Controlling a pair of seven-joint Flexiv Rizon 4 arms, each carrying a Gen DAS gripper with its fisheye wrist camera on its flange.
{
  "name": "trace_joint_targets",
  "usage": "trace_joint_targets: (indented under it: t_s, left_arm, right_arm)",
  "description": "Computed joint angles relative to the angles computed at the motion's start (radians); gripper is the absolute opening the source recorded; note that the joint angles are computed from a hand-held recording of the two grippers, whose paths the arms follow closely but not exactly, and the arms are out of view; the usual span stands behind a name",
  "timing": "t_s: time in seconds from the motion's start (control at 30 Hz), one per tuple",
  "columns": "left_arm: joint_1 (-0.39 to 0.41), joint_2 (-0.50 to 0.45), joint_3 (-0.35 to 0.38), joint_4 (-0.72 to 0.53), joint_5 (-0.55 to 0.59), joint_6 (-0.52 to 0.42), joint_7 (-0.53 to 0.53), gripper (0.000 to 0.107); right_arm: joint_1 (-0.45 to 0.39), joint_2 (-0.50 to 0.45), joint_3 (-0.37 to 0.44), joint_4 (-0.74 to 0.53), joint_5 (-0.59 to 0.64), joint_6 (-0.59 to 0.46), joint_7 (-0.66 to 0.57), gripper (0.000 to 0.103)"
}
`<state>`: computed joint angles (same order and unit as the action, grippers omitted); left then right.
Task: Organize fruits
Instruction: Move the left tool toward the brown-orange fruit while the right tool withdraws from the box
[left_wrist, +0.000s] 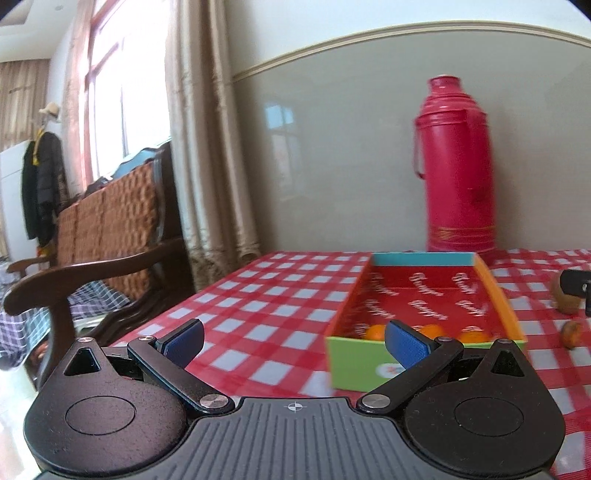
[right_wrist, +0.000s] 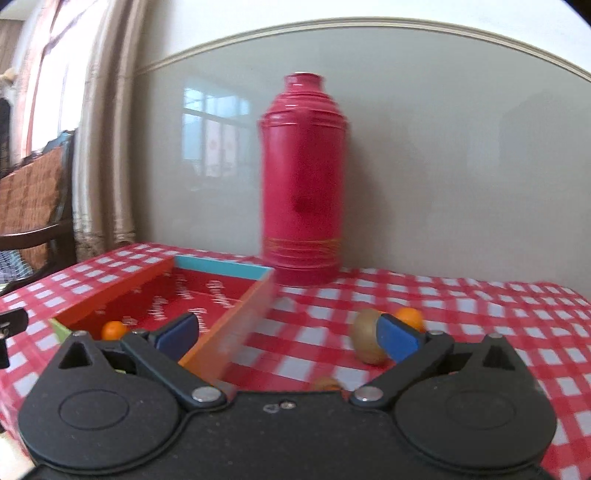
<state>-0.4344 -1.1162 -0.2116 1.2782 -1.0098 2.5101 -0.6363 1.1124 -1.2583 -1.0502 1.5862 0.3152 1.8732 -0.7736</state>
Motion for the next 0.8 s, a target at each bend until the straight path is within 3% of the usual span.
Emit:
trace_joint_targets:
  t_s: [0.17,0.43,0.67,0.8]
  left_arm:
    - [-0.026,-0.017,0.003,-0.029,0.029,-0.02,0.017,0.103]
    - [-0.059,-0.035,0.014,-0.055,0.099,-0.053,0.016,0.103]
    - [-0.097,-0.064,0.04,-0.093,0.185,-0.097,0.024,0.103]
    - [-0.117,-0.085,0.052,-0.125,0.233,-0.131,0.031,0.103]
  right_arm:
    - [0.04,-0.04,-0.073,0.065,0.042,-0.038,0.069,0.097]
    - [0.108,-0.097,-0.18,0.183,0.01,-0.185,0.244,0.097]
    - [0.136,-0.107,-0.207,0.273,-0.043,-0.277,0.376,0.097]
    - [0.141,-0.1,-0.207,0.316,-0.081,-0.277,0.423,0.097]
